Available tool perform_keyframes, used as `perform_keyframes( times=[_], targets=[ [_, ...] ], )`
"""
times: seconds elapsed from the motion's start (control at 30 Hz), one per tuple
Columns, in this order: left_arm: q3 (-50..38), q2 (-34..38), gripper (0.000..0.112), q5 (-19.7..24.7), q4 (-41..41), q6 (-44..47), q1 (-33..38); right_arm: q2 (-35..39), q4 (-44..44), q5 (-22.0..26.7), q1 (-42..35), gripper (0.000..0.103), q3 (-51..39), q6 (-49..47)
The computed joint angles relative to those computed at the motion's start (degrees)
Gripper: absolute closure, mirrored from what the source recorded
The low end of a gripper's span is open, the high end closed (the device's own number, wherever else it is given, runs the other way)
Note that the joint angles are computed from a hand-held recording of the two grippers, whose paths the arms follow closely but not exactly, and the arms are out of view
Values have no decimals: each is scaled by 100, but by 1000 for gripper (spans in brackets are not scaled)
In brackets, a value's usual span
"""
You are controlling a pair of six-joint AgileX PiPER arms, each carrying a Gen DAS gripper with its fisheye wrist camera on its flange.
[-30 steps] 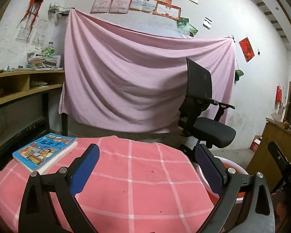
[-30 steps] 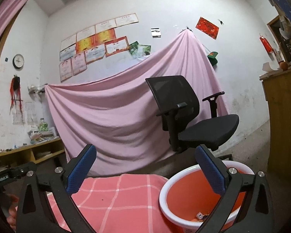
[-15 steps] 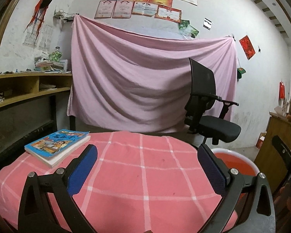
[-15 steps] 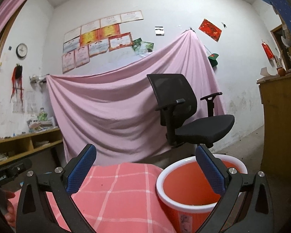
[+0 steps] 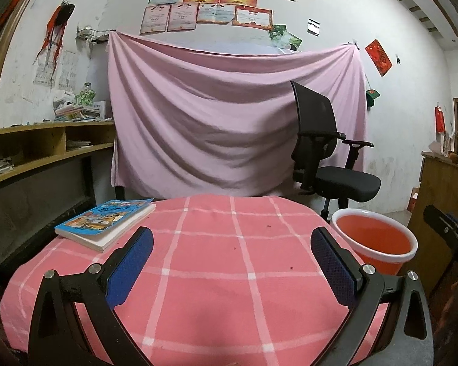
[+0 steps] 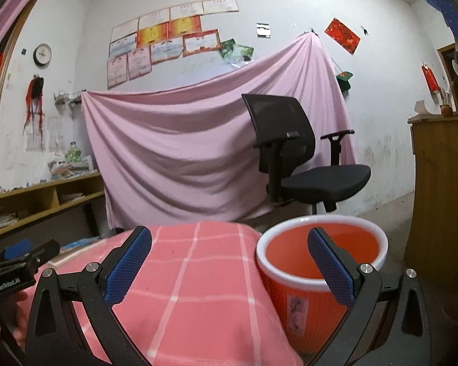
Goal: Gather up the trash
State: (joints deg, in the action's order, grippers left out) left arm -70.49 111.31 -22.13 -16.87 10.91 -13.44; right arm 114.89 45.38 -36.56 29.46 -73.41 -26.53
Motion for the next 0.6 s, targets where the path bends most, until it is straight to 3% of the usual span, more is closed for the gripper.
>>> perform_keyframes(
  times=[0.37, 0.6],
  targets=[
    [1042, -531, 11, -327, 659, -757, 133, -301, 576, -465, 550, 0, 587, -265],
    [1778, -832, 11, -674, 885, -875, 227, -342, 607, -410, 749, 0, 773, -361]
  ],
)
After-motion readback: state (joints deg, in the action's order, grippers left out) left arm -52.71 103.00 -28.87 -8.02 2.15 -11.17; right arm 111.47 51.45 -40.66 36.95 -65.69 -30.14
